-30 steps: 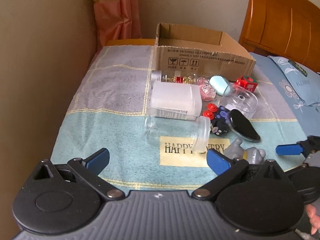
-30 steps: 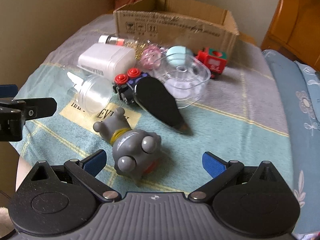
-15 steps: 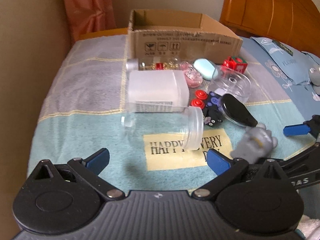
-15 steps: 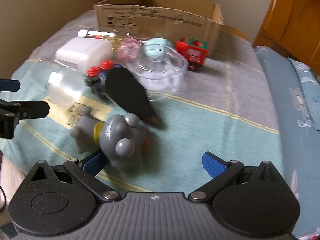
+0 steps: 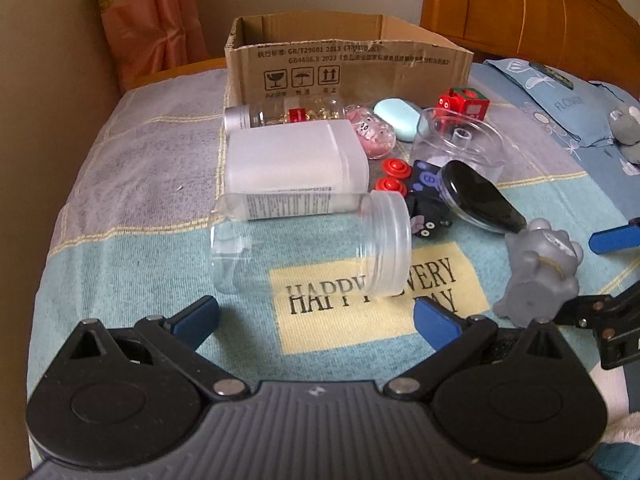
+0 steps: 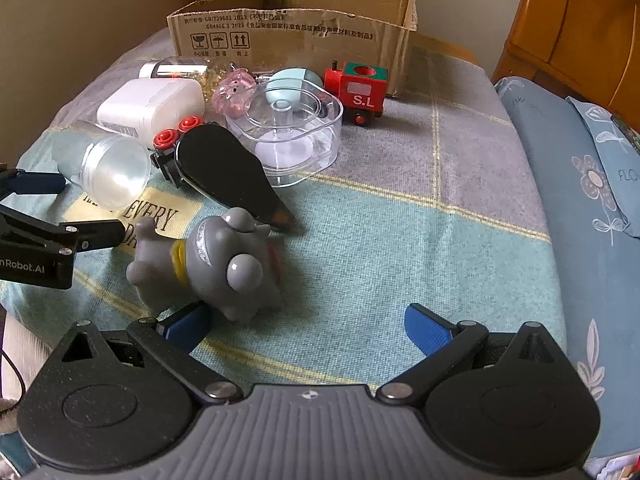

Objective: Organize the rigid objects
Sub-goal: 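Grasp the grey toy figure with the right tool while the left tool grasps the clear plastic jar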

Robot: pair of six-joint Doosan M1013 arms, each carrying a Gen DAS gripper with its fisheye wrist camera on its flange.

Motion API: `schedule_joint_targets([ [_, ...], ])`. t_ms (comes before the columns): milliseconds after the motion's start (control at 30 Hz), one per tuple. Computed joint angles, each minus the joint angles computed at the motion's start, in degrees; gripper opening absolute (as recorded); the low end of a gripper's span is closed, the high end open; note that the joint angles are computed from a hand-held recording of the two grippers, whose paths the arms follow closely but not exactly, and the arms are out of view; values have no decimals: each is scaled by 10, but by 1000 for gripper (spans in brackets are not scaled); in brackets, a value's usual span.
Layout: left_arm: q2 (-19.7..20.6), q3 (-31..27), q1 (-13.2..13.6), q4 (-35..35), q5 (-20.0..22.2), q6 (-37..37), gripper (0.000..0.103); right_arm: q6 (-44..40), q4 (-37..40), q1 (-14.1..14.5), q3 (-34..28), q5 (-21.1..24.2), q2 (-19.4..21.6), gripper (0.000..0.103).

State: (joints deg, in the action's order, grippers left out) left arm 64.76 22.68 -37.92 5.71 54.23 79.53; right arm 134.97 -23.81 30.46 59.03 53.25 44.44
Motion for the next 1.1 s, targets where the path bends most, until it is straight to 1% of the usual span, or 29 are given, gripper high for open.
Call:
schedule_joint_targets([
  [33, -3, 7, 0, 2, -8, -1, 103, 1, -1, 0, 0, -2, 0, 103],
  [133, -20, 51, -1, 7, -58, -1, 103, -2, -3, 0, 7, -13, -3, 103],
  [167, -21, 54, 0, 5, -66, 4, 103, -10, 2, 0, 9, -17, -4, 103],
  [333, -4, 20, 2, -7, -55, 22, 103, -70, 35, 2, 11, -38, -6, 103],
  [500, 11, -9, 4, -17, -45, 36, 103, -94, 47, 2, 1, -44, 1, 103],
  [667, 26, -38, 4, -19, -31, 48, 102, -137, 71, 2, -16, -40, 9, 103],
  [833, 25, -37, 3, -3, -45, 63, 102, -164, 87, 2, -38, -35, 21, 103],
  [933, 28, -45, 4, -8, -44, 68, 102, -172, 92, 1, -50, -35, 29, 103],
  [1033, 35, -63, 6, -16, -34, 76, 102, -173, 93, 0, -60, -34, 35, 103],
  [1100, 47, -90, 7, -23, -11, 80, 100, -174, 92, -1, -64, -34, 37, 102],
])
